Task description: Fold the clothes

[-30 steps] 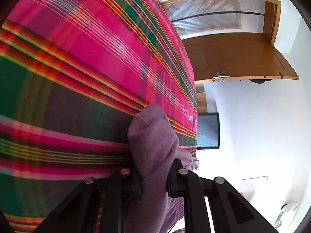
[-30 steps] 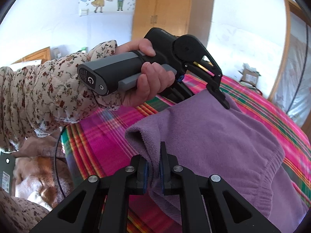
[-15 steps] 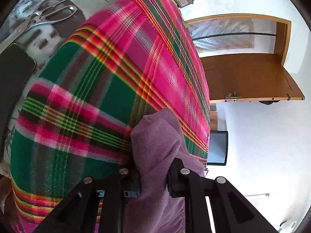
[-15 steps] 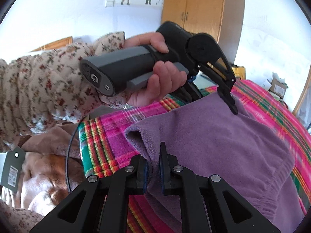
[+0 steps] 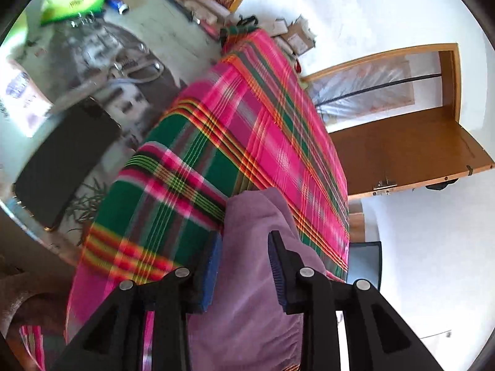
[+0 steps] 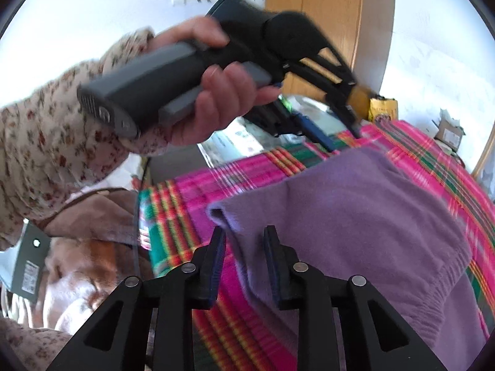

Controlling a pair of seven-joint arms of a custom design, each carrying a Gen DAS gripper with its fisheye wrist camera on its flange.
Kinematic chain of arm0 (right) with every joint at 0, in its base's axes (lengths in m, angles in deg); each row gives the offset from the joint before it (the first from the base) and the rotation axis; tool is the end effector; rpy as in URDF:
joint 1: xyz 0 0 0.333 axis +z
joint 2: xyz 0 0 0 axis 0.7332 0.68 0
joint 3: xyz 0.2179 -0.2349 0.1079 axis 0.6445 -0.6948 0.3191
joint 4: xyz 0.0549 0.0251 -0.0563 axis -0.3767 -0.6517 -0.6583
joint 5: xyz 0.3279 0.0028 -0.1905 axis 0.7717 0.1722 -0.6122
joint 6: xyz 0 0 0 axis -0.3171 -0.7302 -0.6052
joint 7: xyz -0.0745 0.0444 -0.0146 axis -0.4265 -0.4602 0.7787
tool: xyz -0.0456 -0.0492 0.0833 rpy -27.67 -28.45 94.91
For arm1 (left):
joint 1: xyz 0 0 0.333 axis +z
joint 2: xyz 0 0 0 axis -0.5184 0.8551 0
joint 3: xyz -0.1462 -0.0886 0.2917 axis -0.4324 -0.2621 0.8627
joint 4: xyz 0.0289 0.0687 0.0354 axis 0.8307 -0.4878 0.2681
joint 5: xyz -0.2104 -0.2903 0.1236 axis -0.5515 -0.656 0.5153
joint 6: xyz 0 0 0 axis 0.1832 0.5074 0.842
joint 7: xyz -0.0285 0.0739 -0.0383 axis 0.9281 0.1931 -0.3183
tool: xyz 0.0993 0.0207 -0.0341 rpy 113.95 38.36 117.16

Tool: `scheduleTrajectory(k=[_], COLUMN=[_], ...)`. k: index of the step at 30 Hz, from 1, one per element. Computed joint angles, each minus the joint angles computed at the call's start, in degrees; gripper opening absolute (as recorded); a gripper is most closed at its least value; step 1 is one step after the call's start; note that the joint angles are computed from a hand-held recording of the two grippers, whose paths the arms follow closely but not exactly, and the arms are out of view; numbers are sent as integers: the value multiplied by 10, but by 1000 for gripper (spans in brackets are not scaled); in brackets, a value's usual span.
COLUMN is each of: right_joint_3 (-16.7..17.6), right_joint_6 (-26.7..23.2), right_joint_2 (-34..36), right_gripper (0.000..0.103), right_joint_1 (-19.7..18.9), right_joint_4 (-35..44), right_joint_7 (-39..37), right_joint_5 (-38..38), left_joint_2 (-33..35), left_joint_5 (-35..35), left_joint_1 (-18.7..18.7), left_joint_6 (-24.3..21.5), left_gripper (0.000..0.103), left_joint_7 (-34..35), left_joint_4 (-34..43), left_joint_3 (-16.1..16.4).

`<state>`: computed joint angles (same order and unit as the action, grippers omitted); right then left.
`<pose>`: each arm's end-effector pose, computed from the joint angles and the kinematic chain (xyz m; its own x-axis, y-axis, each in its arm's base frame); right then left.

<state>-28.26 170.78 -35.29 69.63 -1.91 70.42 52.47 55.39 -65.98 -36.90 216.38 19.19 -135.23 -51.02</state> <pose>0.6266 0.4226 0.4115 0.9927 -0.1051 0.0586 -0.0245 -0.6534 -0.7567 0.6329 -0.2782 0.4502 0.4187 -0.4748 0.7741 -0.5876 -0.7916 -0.1677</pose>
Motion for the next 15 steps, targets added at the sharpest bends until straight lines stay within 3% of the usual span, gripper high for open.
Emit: scheduleTrajectory(k=[4, 10, 13, 15], right_joint_3=[12, -23, -40, -58], right_joint_6=[30, 76, 116, 140], right_joint_2=[-31, -60, -60, -59], right_gripper=[26, 26, 26, 26], right_joint_1=[-36, -72, -95, -110], right_joint_4=[-35, -62, -53, -45], right_joint_7=[-45, 12, 47, 89], right_joint_5=[62, 105, 117, 111], left_joint_2=[-20, 43, 102, 142], left_joint_5=[28, 35, 4, -10], left_joint_1=[-53, -71, -67, -84], left_joint_6=[-14, -109, -164, -209], left_gripper=[34, 37, 38, 38], left_joint_7=[-18, 78, 176, 217], left_joint_4=[-1, 128, 224, 298], left_joint_3=[43, 3, -43, -48])
